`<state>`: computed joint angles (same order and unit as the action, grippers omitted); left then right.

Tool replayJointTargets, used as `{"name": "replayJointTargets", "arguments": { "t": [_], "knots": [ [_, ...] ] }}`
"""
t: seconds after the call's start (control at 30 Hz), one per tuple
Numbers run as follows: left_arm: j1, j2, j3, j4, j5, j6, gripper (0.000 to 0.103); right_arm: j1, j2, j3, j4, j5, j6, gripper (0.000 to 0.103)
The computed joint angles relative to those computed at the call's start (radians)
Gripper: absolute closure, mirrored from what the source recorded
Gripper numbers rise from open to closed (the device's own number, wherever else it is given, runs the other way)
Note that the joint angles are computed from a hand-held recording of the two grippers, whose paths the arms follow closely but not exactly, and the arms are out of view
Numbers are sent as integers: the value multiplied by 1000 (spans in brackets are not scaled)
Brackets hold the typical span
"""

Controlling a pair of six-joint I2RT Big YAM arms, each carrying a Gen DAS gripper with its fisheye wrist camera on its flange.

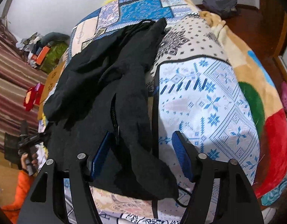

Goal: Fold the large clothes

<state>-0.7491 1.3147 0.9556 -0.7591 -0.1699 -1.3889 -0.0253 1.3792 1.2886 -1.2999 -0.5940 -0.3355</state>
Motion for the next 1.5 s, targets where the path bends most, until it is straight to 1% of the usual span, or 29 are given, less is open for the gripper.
{"name": "replayJointTargets", "arguments": {
  "t": [0.07,0.13,0.17,0.2,0.23,0.27,0.3,0.33,0.37,0.4,0.47,0.53,0.63,0.67,0.77,0.83,0.93,0.97,1.03,1.07,1.1,1.13,1.17,1.23,1.27,1.33,1.37,1.43,1.5],
  "knots": [
    [-5,-7,-12,30,-7,6,40,-1,-6,-5,-15,3,-28,37],
    [-8,-17,-27,69,2,16,40,7,-16,-13,-12,16,-40,38],
    [-9,-20,-33,87,12,16,40,13,-27,-21,-1,32,-40,40],
    [-10,-21,-36,100,21,18,46,21,-31,-23,8,44,-34,43],
    [-12,-18,-34,110,34,25,50,27,-38,-27,17,55,-31,46],
    [-12,-13,-27,112,42,30,57,32,-39,-25,22,64,-29,54],
    [-12,-7,-18,105,48,36,63,39,-47,-27,27,77,-35,71],
    [-16,-4,-6,92,44,44,65,44,-48,-22,26,82,-43,81],
    [-23,0,8,76,31,52,76,45,-46,-13,5,75,-59,90],
    [-30,3,23,61,20,66,84,48,-45,-4,-11,77,-65,91],
    [-44,-5,45,72,-3,86,85,56,-43,6,-25,73,-77,93],
    [-59,-13,69,88,-18,105,86,62,-38,20,-32,62,-71,94],
    [-81,3,170,48,-62,162,87,68,-20,63,-48,21,-59,95],
    [-84,2,187,47,-67,174,87,69,-13,80,-56,6,-59,96],
    [-68,-10,248,77,-66,226,87,73,26,166,-87,-66,-53,96],
    [-46,-25,278,108,-66,255,87,82,53,230,-82,-100,-35,97],
    [12,-33,313,156,-47,296,87,104,108,331,-69,-131,14,97],
    [22,-37,318,156,-49,303,87,113,129,361,-50,-126,37,97],
    [73,-20,362,126,-54,332,88,129,184,427,-16,-114,83,97],
    [94,-21,368,120,-52,331,88,130,209,456,-13,-119,102,97],
    [123,-17,367,135,-38,329,88,131,243,494,-2,-125,130,97],
    [155,-9,368,146,-31,331,88,132,279,530,28,-123,179,97],
    [185,8,378,141,-36,334,89,136,287,540,44,-112,202,98],
    [241,35,379,129,-38,322,89,140,350,593,99,-81,283,98],
    [269,47,372,135,-27,313,89,140,378,621,106,-68,305,98],
    [329,75,341,179,24,307,89,145,440,676,116,-28,355,98],
    [350,99,340,180,34,307,89,147,471,696,122,-13,378,98],
    [390,158,352,151,58,310,89,151,528,733,117,13,401,97],
    [408,205,358,135,82,307,89,156,579,762,105,34,408,97]
  ]
}}
